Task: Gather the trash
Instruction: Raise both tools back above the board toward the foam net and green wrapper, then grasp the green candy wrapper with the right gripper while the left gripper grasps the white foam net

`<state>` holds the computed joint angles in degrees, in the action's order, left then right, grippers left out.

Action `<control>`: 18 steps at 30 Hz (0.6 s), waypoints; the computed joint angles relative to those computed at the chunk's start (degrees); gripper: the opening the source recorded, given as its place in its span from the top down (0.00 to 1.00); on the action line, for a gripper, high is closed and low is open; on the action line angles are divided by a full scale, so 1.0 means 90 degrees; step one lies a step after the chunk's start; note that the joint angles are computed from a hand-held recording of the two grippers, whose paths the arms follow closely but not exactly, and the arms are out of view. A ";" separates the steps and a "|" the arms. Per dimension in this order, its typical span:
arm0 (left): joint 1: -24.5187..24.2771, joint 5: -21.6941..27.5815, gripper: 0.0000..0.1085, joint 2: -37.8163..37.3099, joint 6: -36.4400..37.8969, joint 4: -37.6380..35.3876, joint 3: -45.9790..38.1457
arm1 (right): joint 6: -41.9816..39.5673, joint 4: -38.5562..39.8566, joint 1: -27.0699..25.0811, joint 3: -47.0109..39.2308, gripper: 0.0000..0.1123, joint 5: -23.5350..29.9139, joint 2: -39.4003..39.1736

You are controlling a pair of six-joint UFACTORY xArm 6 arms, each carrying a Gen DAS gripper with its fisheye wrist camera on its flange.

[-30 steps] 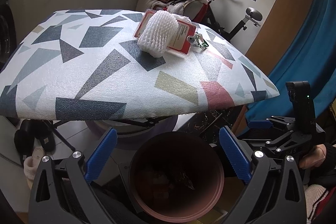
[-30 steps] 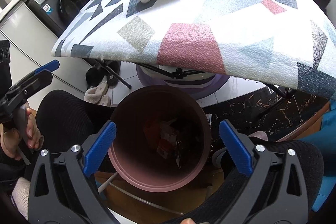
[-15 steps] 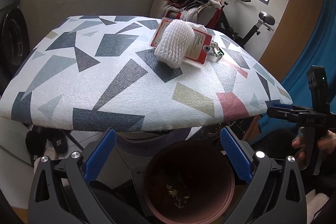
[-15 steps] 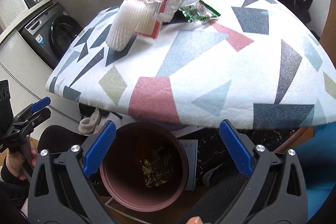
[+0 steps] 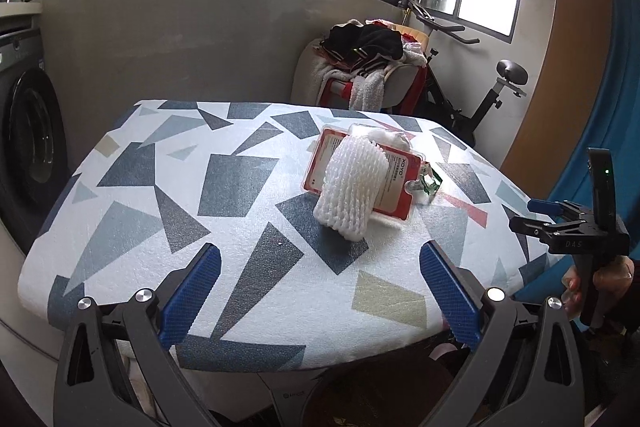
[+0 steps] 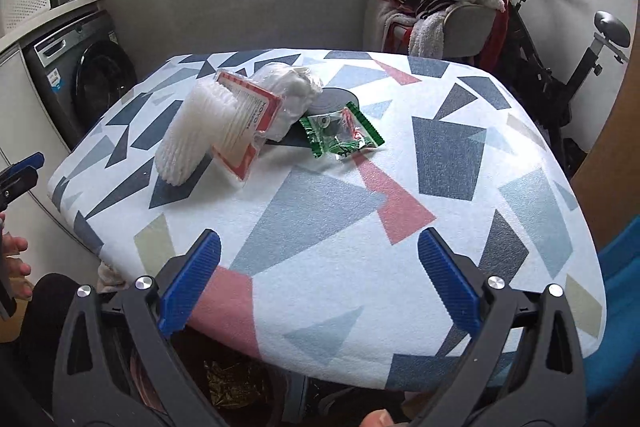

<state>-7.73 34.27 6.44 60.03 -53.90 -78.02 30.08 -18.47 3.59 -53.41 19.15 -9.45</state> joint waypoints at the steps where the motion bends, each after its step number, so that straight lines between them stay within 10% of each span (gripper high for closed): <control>1: -0.0021 -0.0022 0.10 0.0094 -0.0031 0.0067 -0.0114 | -0.0011 -0.0013 -0.0069 -0.0107 0.13 -0.0020 0.0130; 12: -0.0167 0.0221 0.10 0.0931 -0.0592 0.0698 -0.0977 | -0.0762 -0.0081 -0.0449 -0.2124 0.20 0.0077 0.2155; 18: -0.0299 0.0124 0.11 0.1158 -0.0713 0.0950 -0.1146 | -0.1395 -0.0207 -0.0250 -0.3816 0.26 0.1268 0.3447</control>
